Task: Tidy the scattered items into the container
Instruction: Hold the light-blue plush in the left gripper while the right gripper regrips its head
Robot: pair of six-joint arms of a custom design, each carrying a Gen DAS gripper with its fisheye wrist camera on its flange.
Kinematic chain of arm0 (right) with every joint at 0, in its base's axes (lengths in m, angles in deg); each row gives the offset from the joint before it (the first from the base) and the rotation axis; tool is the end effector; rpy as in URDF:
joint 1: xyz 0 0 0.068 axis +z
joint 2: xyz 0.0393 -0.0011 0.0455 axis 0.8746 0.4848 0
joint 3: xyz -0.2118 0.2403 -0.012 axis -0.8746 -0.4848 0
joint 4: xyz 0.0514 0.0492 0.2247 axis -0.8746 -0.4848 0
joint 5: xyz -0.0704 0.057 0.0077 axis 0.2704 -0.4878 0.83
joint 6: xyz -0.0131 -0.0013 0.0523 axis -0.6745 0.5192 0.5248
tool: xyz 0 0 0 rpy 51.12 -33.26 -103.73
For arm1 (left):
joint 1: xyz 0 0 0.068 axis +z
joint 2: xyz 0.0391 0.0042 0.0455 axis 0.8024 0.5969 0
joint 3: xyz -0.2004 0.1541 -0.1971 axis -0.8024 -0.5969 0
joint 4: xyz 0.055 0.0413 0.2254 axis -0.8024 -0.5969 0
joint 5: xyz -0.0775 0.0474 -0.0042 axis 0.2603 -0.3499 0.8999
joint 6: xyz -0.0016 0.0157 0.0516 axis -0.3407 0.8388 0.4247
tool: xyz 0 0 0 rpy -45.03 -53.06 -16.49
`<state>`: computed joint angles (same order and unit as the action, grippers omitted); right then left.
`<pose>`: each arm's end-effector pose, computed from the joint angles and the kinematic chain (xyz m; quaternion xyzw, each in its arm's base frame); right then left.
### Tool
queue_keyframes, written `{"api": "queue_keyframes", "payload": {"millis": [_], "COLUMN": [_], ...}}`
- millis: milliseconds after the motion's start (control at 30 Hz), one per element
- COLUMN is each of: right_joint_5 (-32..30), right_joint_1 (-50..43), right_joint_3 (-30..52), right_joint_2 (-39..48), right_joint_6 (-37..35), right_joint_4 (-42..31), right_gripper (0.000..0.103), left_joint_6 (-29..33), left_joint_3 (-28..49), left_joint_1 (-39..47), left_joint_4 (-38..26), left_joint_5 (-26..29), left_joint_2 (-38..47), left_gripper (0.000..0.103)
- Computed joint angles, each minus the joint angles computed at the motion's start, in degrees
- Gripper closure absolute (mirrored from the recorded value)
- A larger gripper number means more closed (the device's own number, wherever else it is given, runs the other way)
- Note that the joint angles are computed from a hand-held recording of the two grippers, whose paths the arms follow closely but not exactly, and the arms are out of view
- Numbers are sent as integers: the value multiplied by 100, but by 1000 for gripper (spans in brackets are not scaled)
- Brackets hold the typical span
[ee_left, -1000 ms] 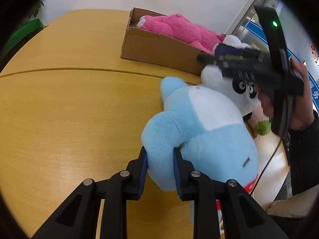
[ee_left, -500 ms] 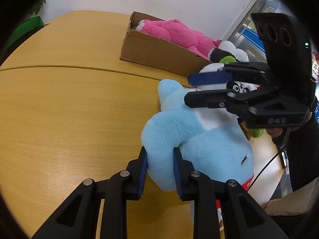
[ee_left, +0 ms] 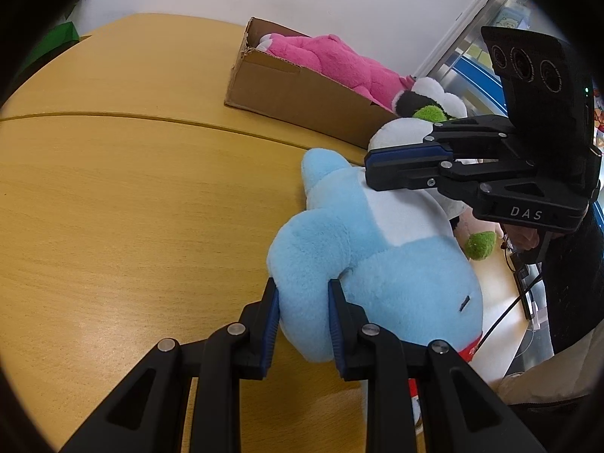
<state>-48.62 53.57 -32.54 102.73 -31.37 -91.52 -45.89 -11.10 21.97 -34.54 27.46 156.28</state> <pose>0.2652 -0.0173 0.1706 -0.5075 0.8214 0.1475 0.2146 0.2394 -0.1565 0.0916 0.1031 0.9209 -0.2695 0.2620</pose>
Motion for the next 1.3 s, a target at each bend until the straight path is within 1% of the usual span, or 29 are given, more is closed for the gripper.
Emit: {"api": "queue_keyframes", "payload": {"millis": [67,167,233,300,433,467,500,533,567,600,667,733,767,800,833,867,900,967,1067,1133,1200,1300], "right_joint_5": [-30,-208,-409,-516,-827,-874,-834,-741,-689,-731,-803,-575,-378,-145,20,174,277,384,576,624,661,728], "right_joint_1": [-44,-147,-163,-1,629,758,865,933,934,871,595,311,227,178,159,156,155,193,323,379,439,530], "right_joint_3": [31,181,428,677,1249,1383,1453,1412,1311,1266,1298,1173,1112,1020,916,816,750,681,674,775,900,922], "right_joint_2": [-34,-123,-154,-177,-29,45,78,37,-51,-107,-130,-136,-104,-75,-52,-34,-13,29,142,261,400,498], "right_joint_6": [-34,-26,49,295,1105,1368,1549,1628,1610,1456,760,169,-38,-184,-262,-353,-444,-650,-704,-770,-868,-895], "right_joint_4": [-80,-270,-505,-604,-582,-532,-453,-291,-150,-209,-750,-968,-1036,-1023,-928,-855,-828,-858,-794,-913,-1138,-1159], "right_gripper": [98,98,98,98,98,93,66,50,19,12,15,22,31,44,50,59,62,62,62,67,80,82], "left_joint_6": [18,43,35,26,3,-10,-33,-48,-58,-68,-70,-64,-59,-49,-40,-44,-70,-114,-163,-205,-231,-238], "left_joint_3": [6,-23,-51,-76,-154,-171,-180,-203,-246,-291,-337,-364,-371,-378,-390,-410,-428,-454,-512,-546,-560,-558], "left_joint_1": [17,42,34,27,26,35,42,44,55,69,87,122,136,145,149,146,132,120,89,82,82,85], "left_joint_4": [2,42,103,158,276,308,323,369,449,537,644,745,785,815,843,884,933,990,1068,1129,1164,1143], "left_joint_5": [11,34,33,35,33,35,26,21,35,56,79,135,163,178,185,185,180,166,118,104,95,75], "left_joint_2": [19,42,48,47,57,75,91,108,126,147,192,249,272,290,298,304,314,323,321,338,367,383], "left_gripper": [80,80,80,80,80,80,80,80,80,80,80,80,80,80,80,80,80,80,80,80,80,80]}}
